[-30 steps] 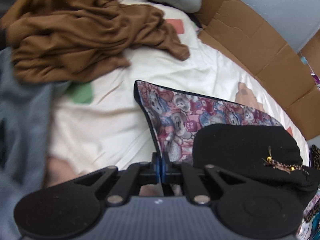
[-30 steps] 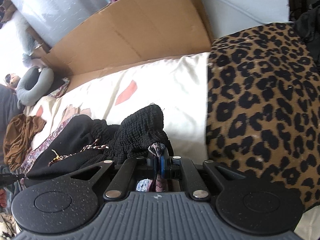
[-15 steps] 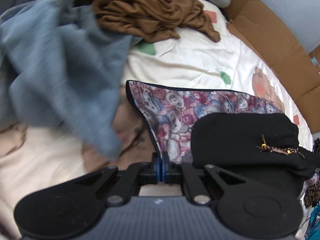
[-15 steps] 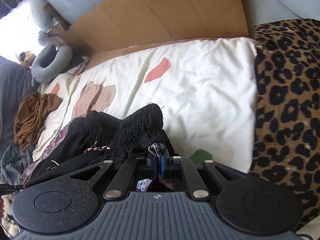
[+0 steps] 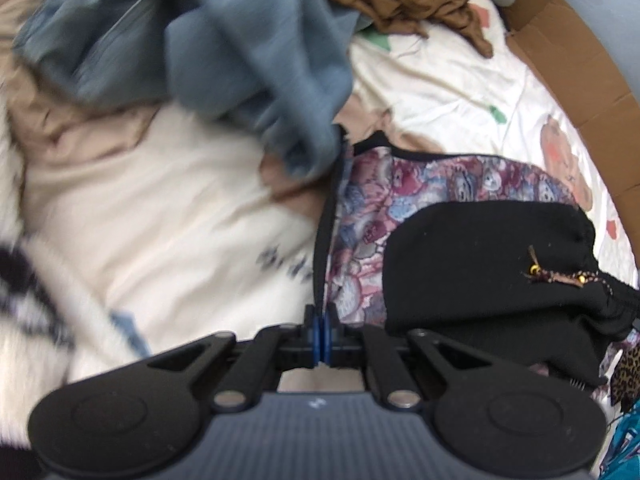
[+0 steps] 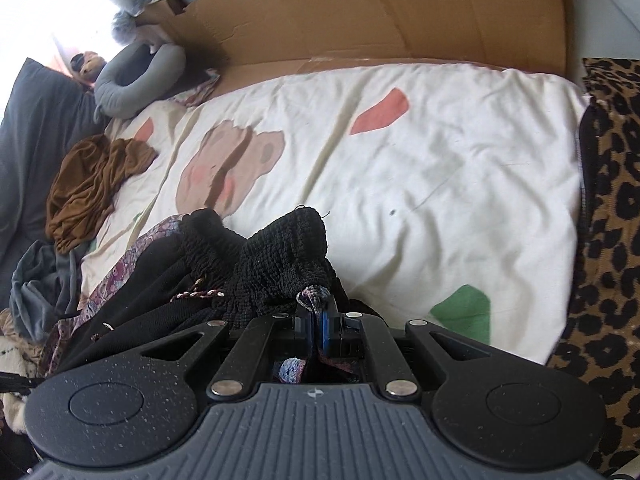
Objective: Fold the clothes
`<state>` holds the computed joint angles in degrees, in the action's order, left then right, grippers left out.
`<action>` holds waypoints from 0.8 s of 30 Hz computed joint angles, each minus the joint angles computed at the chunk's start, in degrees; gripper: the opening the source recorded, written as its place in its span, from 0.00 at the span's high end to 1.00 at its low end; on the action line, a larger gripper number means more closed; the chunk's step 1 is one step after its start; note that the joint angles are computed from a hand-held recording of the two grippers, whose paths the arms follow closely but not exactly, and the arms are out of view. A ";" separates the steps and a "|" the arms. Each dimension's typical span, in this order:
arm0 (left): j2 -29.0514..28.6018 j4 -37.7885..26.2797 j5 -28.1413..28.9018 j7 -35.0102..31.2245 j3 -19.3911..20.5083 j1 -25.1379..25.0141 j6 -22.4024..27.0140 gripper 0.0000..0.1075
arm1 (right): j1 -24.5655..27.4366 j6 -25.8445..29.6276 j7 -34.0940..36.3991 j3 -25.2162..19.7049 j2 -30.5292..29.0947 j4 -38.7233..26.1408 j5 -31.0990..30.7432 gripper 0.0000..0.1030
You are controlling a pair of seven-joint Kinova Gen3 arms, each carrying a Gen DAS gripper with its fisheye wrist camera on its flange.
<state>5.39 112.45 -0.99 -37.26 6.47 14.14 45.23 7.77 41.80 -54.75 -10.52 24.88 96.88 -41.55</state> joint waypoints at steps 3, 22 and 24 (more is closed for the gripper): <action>-1.49 1.74 1.12 1.45 0.39 0.39 1.01 0.98 | -0.38 0.76 -0.01 -0.09 0.20 -0.33 0.35 0.98; -3.70 2.82 7.48 -0.15 2.04 0.57 9.52 0.85 | -1.18 4.69 0.95 -0.45 0.27 -2.94 1.52 0.57; -4.09 0.75 6.52 -0.87 1.86 0.47 11.12 0.83 | -0.53 5.50 1.71 -0.29 -0.17 -2.97 0.71 0.56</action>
